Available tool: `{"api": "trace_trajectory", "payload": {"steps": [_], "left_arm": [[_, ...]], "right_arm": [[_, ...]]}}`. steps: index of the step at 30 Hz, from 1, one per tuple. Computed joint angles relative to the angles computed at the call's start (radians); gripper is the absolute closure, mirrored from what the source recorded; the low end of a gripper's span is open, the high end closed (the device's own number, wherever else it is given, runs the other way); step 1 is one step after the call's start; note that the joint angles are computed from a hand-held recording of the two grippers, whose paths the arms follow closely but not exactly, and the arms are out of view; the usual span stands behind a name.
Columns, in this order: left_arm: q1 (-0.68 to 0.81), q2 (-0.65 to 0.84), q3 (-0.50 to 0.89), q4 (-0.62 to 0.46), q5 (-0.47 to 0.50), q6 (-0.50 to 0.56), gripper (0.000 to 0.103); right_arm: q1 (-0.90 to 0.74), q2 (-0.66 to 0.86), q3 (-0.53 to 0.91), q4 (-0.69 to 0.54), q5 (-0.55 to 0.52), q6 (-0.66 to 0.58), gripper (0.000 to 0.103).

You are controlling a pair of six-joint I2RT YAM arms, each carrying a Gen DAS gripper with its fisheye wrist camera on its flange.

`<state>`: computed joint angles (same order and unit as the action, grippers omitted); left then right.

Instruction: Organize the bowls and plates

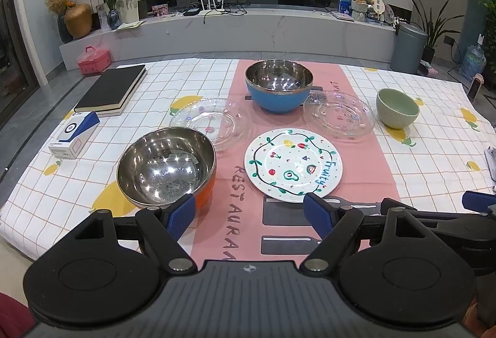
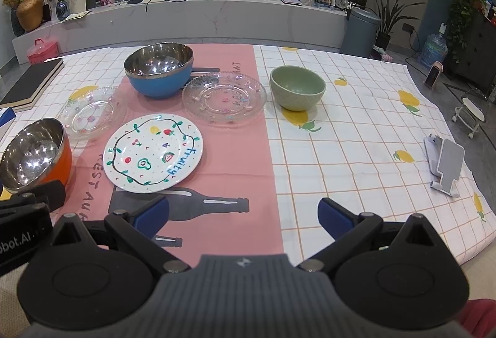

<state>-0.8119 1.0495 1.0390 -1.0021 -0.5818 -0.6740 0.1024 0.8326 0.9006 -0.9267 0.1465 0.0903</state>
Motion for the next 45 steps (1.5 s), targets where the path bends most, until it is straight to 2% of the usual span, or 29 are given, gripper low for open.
{"api": "trace_trajectory", "payload": {"steps": [19, 45], "left_arm": [[0.005, 0.009, -0.005, 0.009, 0.014, 0.007, 0.01], [0.015, 0.012, -0.014, 0.014, 0.033, 0.008, 0.01]], "right_arm": [[-0.052, 0.03, 0.006, -0.01, -0.075, -0.003, 0.003], [-0.049, 0.042, 0.006, -0.015, -0.068, -0.002, 0.003]]}}
